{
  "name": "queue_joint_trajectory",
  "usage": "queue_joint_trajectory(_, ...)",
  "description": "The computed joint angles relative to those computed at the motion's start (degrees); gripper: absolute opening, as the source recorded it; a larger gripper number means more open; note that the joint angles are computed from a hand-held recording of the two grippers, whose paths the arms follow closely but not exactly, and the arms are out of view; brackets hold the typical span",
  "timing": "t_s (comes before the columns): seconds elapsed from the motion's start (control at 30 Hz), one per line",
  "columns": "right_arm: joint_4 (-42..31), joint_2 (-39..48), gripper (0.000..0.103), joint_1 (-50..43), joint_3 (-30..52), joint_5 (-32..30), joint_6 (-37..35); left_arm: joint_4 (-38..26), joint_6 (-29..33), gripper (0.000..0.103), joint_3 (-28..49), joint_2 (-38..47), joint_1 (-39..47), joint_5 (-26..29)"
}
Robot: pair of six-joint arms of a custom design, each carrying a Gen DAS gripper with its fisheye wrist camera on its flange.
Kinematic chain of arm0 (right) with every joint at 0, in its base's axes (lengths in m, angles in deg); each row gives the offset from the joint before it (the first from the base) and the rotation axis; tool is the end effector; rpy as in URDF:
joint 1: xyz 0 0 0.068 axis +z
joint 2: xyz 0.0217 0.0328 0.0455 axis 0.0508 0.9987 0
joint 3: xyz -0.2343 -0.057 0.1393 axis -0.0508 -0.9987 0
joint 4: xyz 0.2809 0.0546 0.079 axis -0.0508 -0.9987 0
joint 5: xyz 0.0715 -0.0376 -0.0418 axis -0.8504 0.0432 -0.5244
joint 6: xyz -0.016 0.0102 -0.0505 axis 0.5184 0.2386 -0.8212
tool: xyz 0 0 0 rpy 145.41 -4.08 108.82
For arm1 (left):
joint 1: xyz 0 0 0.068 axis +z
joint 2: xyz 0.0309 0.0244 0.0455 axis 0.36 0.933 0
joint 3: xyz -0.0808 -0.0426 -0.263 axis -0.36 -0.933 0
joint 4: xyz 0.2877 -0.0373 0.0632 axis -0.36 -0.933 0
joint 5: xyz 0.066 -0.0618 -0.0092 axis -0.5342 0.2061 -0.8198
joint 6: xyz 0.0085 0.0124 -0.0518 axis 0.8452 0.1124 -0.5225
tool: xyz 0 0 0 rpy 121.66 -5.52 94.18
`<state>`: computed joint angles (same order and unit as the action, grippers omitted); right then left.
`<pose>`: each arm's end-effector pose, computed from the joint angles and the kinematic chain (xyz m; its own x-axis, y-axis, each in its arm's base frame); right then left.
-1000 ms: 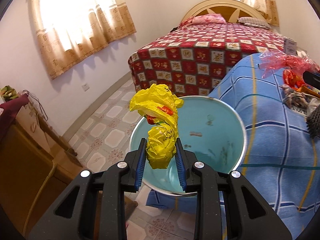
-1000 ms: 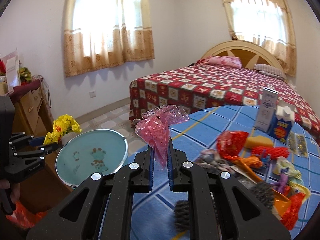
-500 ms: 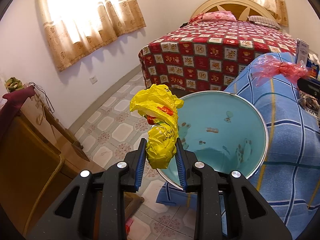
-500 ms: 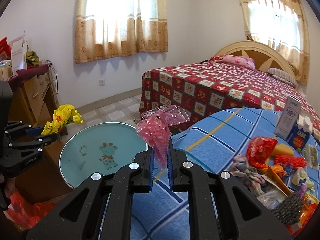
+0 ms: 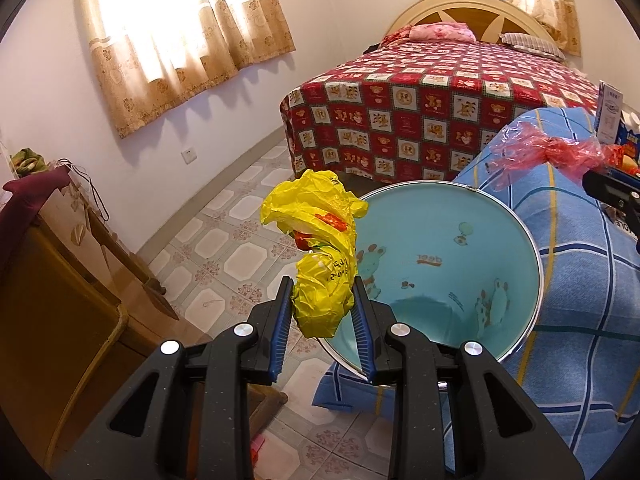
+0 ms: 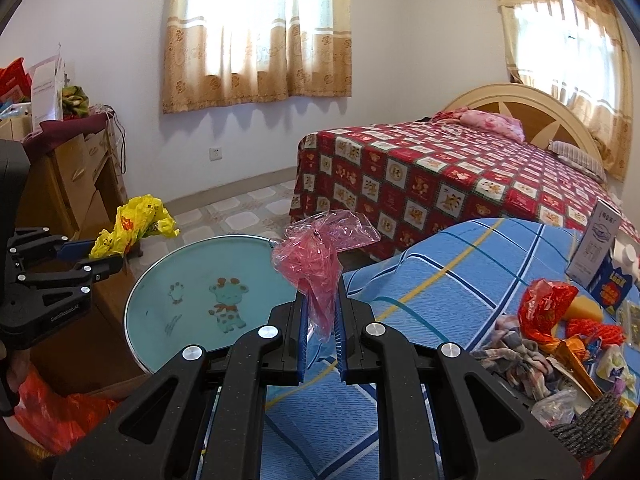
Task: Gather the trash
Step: 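Carry the yellow bag over the blue bin and open the left tool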
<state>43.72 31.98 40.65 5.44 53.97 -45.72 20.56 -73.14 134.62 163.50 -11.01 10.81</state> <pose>0.2178 0.1403 0.2335 -0.5095 0.0724 -0.8574 0.1520 0.9884 -0.0069 0.3087 -0.1841 0.2275 -0.5274 0.4787 -0.7020 0.4463 0.8591 0.2505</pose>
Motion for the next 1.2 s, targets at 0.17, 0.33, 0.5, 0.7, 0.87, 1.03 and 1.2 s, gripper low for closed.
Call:
queue_joint_trajectory(0.17, 0.25, 0.71, 0.012, 0.35, 0.32, -0.10, -0.02, -0.33, -0.01, 0.029, 0.09, -0.15, 0.13, 0.58)
queue_joint_trajectory(0.33, 0.61, 1.79, 0.012, 0.73, 0.52, -0.52, -0.02, -0.34, -0.07, 0.029, -0.03, -0.16, -0.12, 1.19)
queue_joint_trajectory(0.5, 0.74, 2.62, 0.012, 1.14, 0.73, -0.73, 0.18, -0.03, 0.09, 0.029, -0.27, 0.18, -0.64, 1.32)
queue_joint_trajectory(0.7, 0.86, 3.19, 0.013, 0.98, 0.94, -1.35, 0.01, 0.37, -0.02, 0.032, -0.60, 0.15, -1.13, 2.07)
queue_joint_trajectory(0.87, 2.13, 4.28, 0.049, 0.46, 0.82, -3.12, -0.37, 2.01, 0.13, 0.060, -2.12, -1.03, -2.54, 2.02)
queue_joint_trajectory(1.03, 1.19, 2.29, 0.056, 0.52, -0.33, -3.23, 1.53, 2.11, -0.10, 0.075, -2.38, -1.54, -3.29, 2.06)
queue_joint_trajectory(1.2, -6.33, -6.43, 0.061, 3.97, -1.98, 0.63, 5.16, 1.73, -0.23, 0.081, -2.62, -1.64, -3.79, 2.37)
